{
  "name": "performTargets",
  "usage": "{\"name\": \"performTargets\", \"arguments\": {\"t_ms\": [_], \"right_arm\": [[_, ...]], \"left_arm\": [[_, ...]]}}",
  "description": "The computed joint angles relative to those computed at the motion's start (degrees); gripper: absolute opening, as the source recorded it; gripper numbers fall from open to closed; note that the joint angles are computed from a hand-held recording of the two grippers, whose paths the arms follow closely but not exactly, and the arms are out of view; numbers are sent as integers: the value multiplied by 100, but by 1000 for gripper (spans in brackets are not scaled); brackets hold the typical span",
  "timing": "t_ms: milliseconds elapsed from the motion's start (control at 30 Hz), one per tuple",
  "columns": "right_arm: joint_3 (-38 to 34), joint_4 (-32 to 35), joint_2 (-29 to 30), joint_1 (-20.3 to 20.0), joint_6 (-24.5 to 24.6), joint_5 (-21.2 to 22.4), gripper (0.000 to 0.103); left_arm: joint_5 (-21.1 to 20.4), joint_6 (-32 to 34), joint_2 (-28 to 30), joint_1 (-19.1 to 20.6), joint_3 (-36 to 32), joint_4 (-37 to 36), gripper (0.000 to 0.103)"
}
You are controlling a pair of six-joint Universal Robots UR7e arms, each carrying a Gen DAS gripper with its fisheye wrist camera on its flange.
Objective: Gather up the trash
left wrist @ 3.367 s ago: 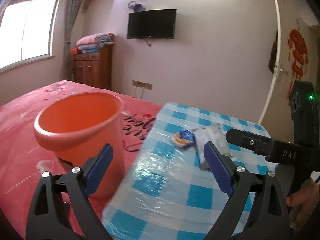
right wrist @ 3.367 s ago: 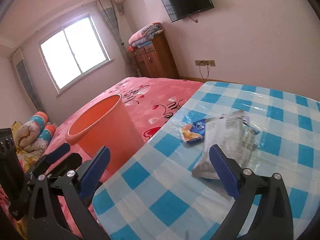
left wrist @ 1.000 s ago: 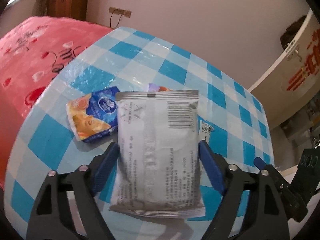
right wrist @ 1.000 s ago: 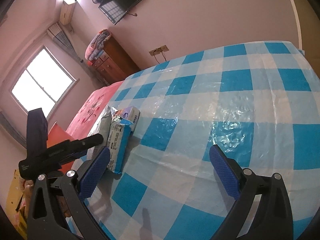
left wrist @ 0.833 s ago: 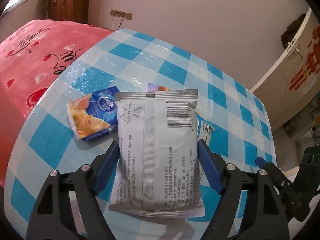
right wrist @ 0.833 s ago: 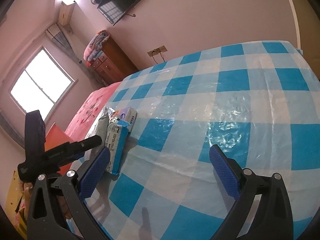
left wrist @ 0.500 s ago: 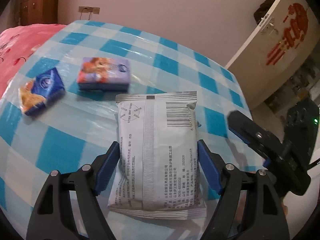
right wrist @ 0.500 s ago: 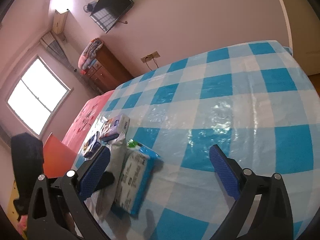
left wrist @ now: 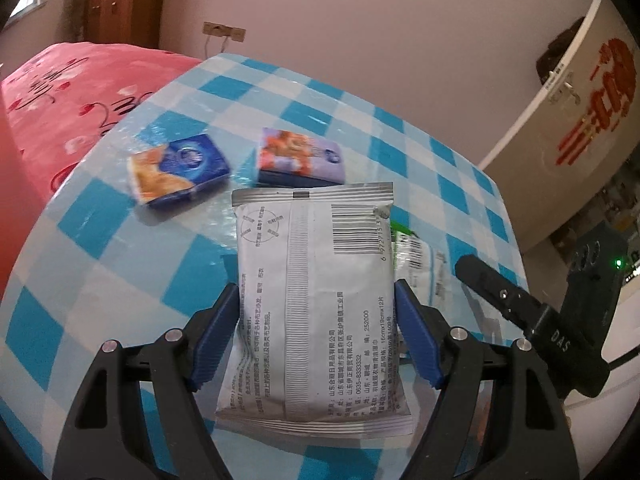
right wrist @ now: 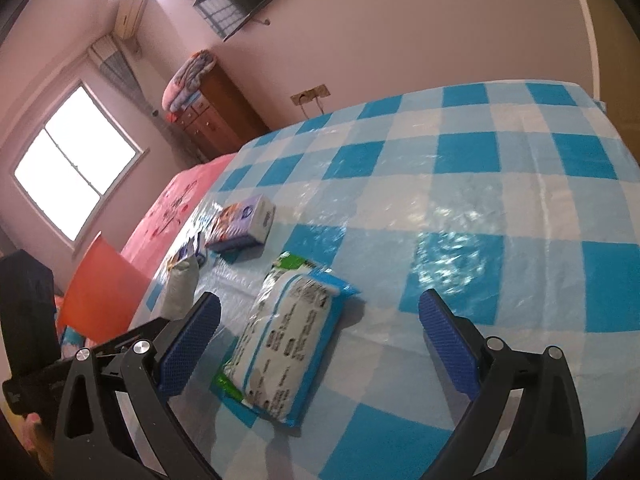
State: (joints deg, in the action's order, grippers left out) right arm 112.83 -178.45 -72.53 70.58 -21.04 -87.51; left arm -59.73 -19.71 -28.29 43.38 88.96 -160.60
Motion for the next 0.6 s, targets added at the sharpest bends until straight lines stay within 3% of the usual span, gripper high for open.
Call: {"name": "performTargets", "arguments": {"t_ms": [167, 267, 433, 600], "right_arm": [[-34, 121, 120, 112, 15, -189, 97], [-17, 32, 202, 232, -85, -409, 83], [21, -398, 443, 546, -478, -1166, 83], [49, -723, 634, 734, -781, -1636, 84]], "left_arm": [[265, 78, -35, -32, 103, -90, 77], [393, 95, -55, -41, 139, -106, 77], [459, 56, -130, -24, 250, -153, 77], [536, 25, -210, -15, 357, -188, 77]]}}
